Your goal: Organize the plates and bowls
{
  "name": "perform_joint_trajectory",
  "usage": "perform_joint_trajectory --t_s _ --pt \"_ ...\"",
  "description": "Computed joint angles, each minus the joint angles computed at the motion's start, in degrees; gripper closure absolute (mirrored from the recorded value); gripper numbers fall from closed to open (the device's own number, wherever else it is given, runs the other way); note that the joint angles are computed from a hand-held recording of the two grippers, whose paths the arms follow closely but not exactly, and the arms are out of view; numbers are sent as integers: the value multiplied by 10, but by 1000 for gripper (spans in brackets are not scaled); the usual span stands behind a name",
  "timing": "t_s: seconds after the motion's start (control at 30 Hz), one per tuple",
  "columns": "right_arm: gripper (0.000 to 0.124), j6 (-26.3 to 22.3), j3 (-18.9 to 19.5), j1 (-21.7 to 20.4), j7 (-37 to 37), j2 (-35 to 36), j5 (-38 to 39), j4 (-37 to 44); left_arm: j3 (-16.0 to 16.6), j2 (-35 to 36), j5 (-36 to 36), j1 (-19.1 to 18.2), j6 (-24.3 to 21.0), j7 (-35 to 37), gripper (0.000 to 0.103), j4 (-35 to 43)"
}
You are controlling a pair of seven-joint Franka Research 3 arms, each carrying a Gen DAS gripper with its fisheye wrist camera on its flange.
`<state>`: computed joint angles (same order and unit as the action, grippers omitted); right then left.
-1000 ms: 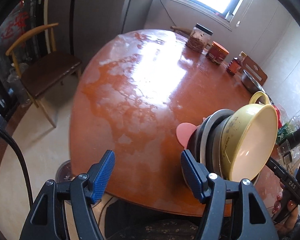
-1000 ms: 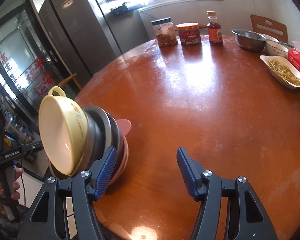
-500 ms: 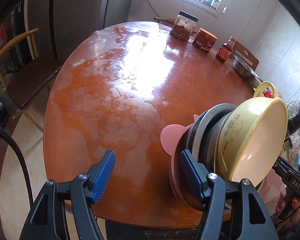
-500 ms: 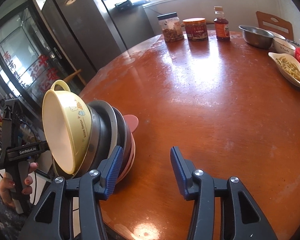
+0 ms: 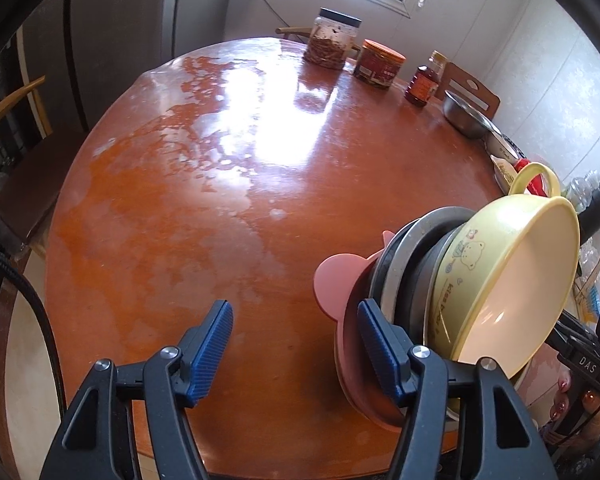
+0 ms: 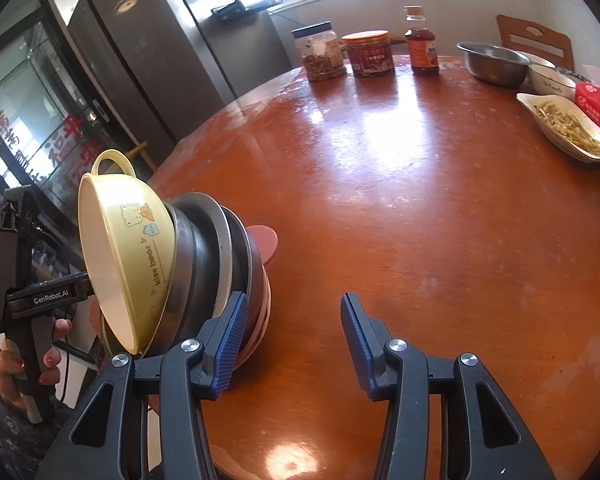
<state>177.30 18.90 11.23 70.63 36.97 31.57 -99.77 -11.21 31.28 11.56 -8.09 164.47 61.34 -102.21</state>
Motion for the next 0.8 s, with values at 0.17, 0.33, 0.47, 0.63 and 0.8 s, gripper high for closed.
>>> perform_joint_trajectory --t_s 0.17,0.33,0.47,0.63,0.8 --pt "73 18 17 -29 -7 -11 14 -25 -6 29 4 -14 -26 13 39 49" --pt "73 34 24 -52 -8 -24 20 -50 -3 56 11 -36 -57 17 39 101" --pt "73 44 41 -80 -12 -30 21 -66 -3 75 15 -51 -76 21 40 135" --pt "73 55 46 -99 -9 -42 19 -88 -3 99 18 -69 -100 28 41 178" --pt "73 71 73 -136 -9 -46 15 -105 -3 117 19 -82 -117 34 42 210"
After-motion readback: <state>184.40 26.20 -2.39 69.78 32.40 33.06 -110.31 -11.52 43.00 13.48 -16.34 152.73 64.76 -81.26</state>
